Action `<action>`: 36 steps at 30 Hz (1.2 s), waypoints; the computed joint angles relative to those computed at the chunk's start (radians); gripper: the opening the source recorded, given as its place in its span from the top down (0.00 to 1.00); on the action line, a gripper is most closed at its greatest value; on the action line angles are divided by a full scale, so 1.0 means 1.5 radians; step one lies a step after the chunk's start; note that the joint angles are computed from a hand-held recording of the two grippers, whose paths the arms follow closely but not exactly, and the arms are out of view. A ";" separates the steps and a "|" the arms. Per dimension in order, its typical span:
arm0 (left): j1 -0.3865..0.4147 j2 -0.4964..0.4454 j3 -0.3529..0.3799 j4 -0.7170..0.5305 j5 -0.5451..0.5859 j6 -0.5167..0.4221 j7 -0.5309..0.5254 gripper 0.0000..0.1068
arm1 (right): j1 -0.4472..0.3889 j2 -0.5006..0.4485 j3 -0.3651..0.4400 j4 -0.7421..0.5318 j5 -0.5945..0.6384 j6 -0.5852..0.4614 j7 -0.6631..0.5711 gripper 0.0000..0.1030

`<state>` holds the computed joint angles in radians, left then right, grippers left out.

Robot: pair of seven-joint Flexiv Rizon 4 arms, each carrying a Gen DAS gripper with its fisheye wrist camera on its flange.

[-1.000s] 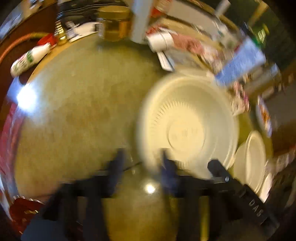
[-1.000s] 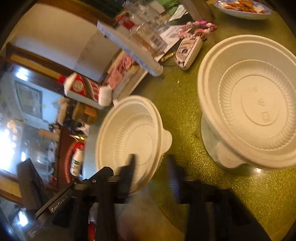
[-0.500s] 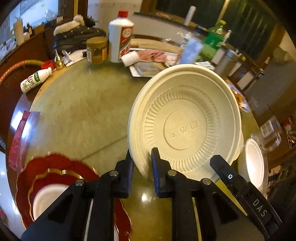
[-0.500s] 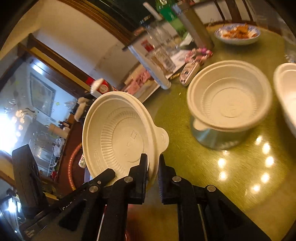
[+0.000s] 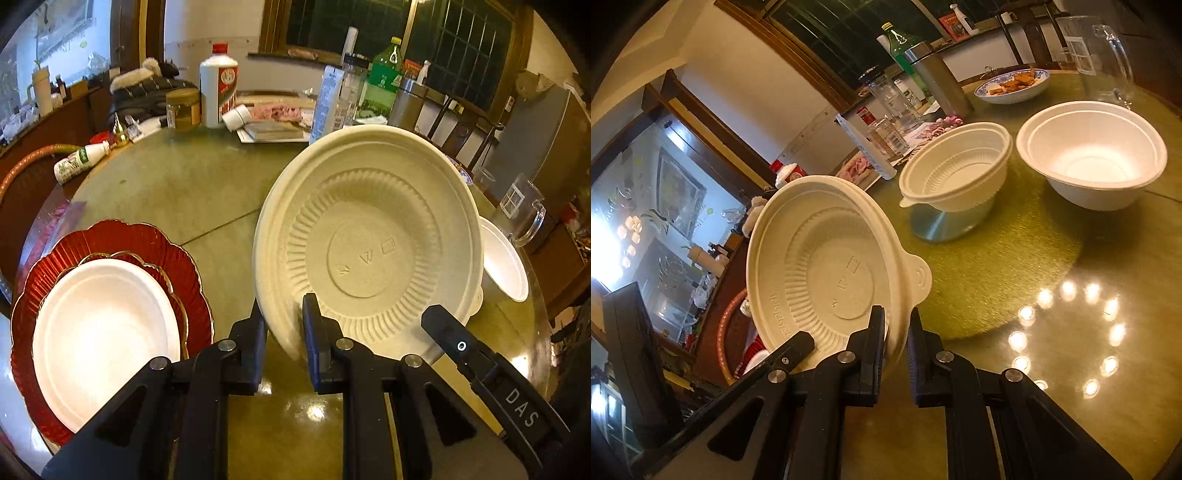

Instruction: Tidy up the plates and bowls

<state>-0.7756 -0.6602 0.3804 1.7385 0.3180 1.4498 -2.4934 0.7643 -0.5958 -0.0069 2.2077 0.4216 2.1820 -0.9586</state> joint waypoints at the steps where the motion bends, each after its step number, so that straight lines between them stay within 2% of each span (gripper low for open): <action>1: -0.022 -0.007 0.025 -0.005 0.009 0.000 -0.018 0.84 | 0.005 -0.002 -0.003 0.002 0.004 0.005 -0.004 0.89; 9: -0.080 -0.051 0.094 -0.020 0.022 0.044 -0.076 0.84 | 0.062 -0.019 -0.051 -0.009 0.065 0.007 -0.046 0.89; 12: -0.086 -0.062 0.099 -0.018 0.006 0.059 -0.067 0.83 | 0.089 -0.020 -0.077 -0.014 0.095 -0.010 -0.062 0.89; 17: -0.087 -0.079 0.103 -0.009 -0.037 0.092 -0.046 0.83 | 0.097 -0.025 -0.088 -0.021 0.100 -0.026 -0.064 0.89; 20: -0.105 -0.089 0.126 -0.004 -0.057 0.117 -0.036 0.83 | 0.120 -0.026 -0.109 -0.023 0.114 -0.026 -0.070 0.89; 23: -0.092 -0.092 0.109 0.003 -0.080 0.134 -0.012 0.83 | 0.153 -0.030 -0.141 -0.026 0.137 -0.035 -0.082 0.89; 26: -0.084 -0.092 0.096 0.011 -0.104 0.145 0.010 0.83 | 0.164 -0.032 -0.154 -0.029 0.141 -0.047 -0.082 0.88; 36: -0.105 -0.104 0.107 0.029 -0.181 0.172 0.077 0.83 | 0.171 -0.039 -0.167 -0.029 0.138 -0.044 -0.076 0.88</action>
<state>-0.9327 -0.8167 0.5411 1.7820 0.0458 1.7072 -2.3776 1.0207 -0.6543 -0.2580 2.1640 0.6279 2.1163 -1.0723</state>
